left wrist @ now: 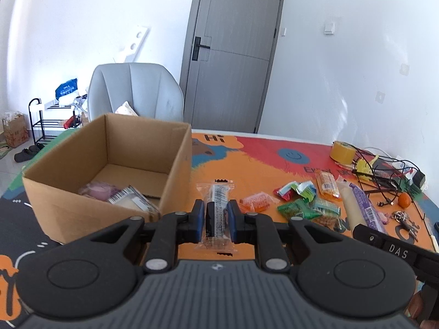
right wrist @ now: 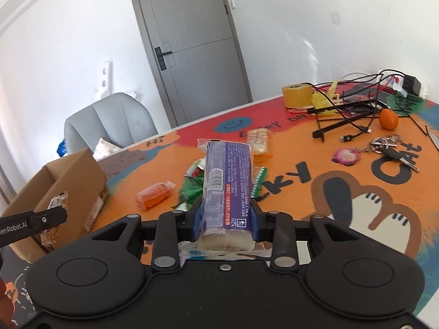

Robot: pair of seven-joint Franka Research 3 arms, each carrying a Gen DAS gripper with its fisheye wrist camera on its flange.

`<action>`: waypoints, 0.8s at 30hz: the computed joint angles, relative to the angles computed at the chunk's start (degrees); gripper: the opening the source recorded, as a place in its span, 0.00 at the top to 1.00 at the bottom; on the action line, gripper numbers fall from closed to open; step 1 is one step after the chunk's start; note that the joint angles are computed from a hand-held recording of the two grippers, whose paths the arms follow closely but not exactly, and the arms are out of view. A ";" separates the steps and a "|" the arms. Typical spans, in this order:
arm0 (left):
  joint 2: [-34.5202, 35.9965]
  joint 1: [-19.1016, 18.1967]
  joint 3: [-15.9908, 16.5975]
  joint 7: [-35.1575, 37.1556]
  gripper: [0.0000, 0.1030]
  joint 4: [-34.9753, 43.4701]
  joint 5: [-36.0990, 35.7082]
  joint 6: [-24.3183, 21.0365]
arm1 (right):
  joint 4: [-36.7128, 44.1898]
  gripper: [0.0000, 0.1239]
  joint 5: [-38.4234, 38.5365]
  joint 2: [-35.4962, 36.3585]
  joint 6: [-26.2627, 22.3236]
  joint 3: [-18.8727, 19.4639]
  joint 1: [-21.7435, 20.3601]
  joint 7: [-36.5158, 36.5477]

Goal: Organize snacks
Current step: 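Lower both bars into the cardboard box and open both grippers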

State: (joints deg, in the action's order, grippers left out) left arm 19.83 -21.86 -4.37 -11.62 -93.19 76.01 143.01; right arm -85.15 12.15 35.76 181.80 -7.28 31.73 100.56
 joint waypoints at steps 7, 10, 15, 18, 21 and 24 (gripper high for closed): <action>-3.88 0.66 -0.34 -3.44 0.83 -3.34 3.16 -2.22 | 1.13 0.73 0.20 -0.30 0.99 4.41 -1.57 -3.12; -5.52 1.45 -0.92 -4.95 0.83 -4.91 4.06 -3.74 | 1.81 0.73 0.62 -0.25 1.12 6.02 -2.05 -4.55; -8.63 3.26 -1.92 -7.25 0.83 -7.98 5.40 -5.70 | 3.32 0.73 1.18 0.17 1.03 7.68 -2.02 -6.54; -9.92 4.59 -2.49 -8.15 0.83 -9.21 5.78 -6.29 | 4.88 0.73 1.27 0.84 0.45 8.32 -1.74 -7.52; -10.83 5.89 -2.89 -8.77 0.83 -10.21 6.05 -6.07 | 6.87 0.73 1.12 1.82 -0.45 8.79 -1.42 -8.40; -11.31 7.12 -3.04 -9.20 0.83 -10.86 6.20 -5.37 | 9.81 0.73 0.80 3.29 -2.01 8.65 -0.71 -8.69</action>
State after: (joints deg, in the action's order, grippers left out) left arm 8.52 -14.74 -7.41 -20.82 -104.04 82.21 137.64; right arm -75.34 12.96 39.05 179.79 1.37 31.02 91.87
